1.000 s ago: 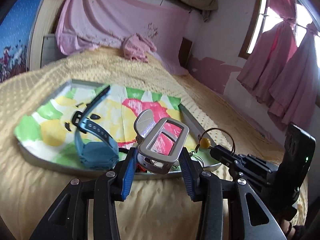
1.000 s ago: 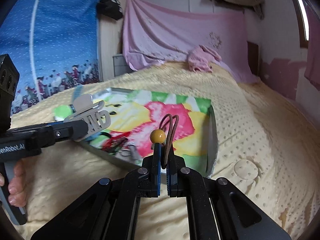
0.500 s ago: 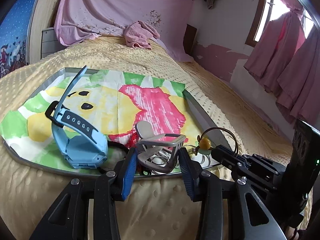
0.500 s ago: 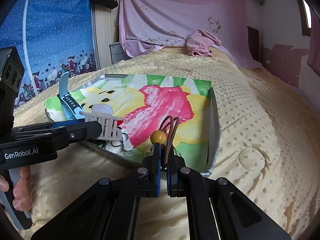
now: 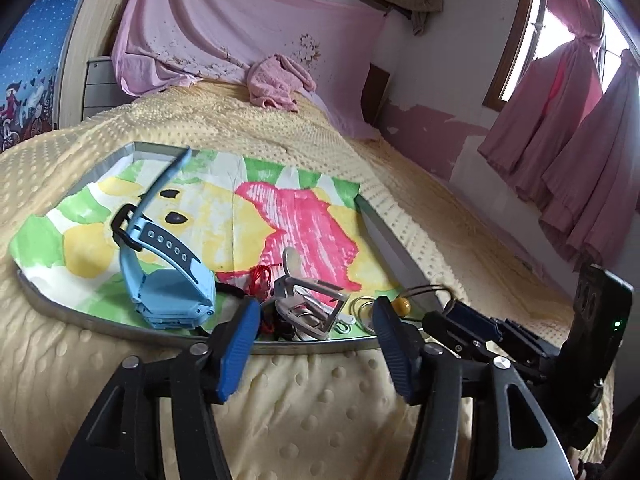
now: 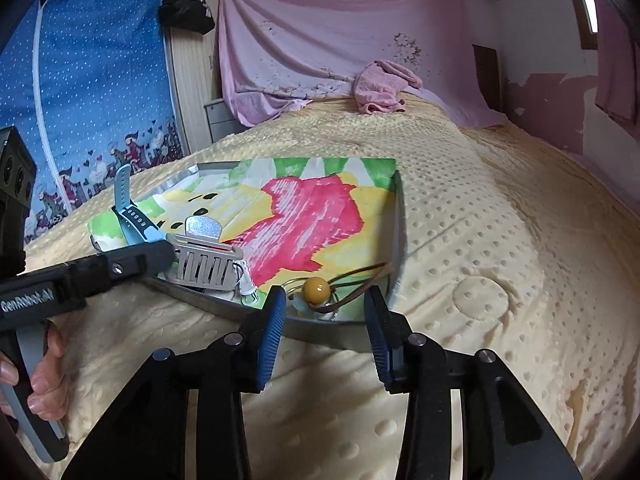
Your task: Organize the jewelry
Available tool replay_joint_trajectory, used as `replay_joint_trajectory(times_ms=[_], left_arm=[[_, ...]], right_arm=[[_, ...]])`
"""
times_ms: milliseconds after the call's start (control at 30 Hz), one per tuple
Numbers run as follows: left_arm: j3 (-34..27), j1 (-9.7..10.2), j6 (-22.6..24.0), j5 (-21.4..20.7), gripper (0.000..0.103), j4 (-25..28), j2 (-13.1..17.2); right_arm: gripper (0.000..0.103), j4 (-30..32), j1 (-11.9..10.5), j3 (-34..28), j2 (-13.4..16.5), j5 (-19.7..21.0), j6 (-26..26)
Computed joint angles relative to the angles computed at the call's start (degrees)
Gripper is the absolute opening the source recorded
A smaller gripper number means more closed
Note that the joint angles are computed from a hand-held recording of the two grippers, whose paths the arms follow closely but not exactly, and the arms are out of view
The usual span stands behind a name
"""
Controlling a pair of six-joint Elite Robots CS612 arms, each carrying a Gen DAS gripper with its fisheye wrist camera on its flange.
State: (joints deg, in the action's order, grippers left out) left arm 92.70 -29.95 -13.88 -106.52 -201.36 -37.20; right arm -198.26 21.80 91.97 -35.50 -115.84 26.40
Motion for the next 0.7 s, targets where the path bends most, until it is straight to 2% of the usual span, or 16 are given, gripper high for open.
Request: replay_joint_trajectory(times_ms=[33, 167, 367, 400, 467, 533, 600, 700], left_arm=[[0.30, -0.01, -0.15, 0.15, 0.061, -0.65, -0.14], [2.07, -0.01, 0.07, 0.74, 0.072, -4.53, -0.91], [5.08, -0.09, 0.29, 2.44, 0.081, -10.18, -2.28], [5.63, -0.05, 0.37, 2.78, 0.083, -11.05, -2.53], [6.77, -0.12, 0.62, 4.24, 0.092, -12.94, -3.06], [8.03, -0.10, 0.90, 5.69, 0.096, -15.58, -3.55], [9.36, 0.04, 1.11, 6.70, 0.099, -18.06, -4.12], [11.09, 0.37, 1.08, 7.76, 0.102, -20.32, -4.99]], right_arm=[[0.036, -0.90, 0.12, 0.26, -0.05, -0.40, 0.37], [0.049, -3.54, 0.88, 0.85, -0.19, -2.86, 1.63], [0.060, -7.59, 2.51, 1.87, -0.64, -7.10, 3.39], [0.062, -8.66, 2.97, 1.87, -0.67, -8.14, 3.04], [0.071, -10.33, 3.60, 1.95, -0.75, -9.24, 2.43], [0.075, -11.81, 4.48, 1.72, -0.80, -10.75, 1.46], [0.076, -13.06, 5.31, 1.45, -0.82, -11.96, 0.33], [0.085, -15.02, 6.62, 1.13, -0.80, -13.88, -0.86]])
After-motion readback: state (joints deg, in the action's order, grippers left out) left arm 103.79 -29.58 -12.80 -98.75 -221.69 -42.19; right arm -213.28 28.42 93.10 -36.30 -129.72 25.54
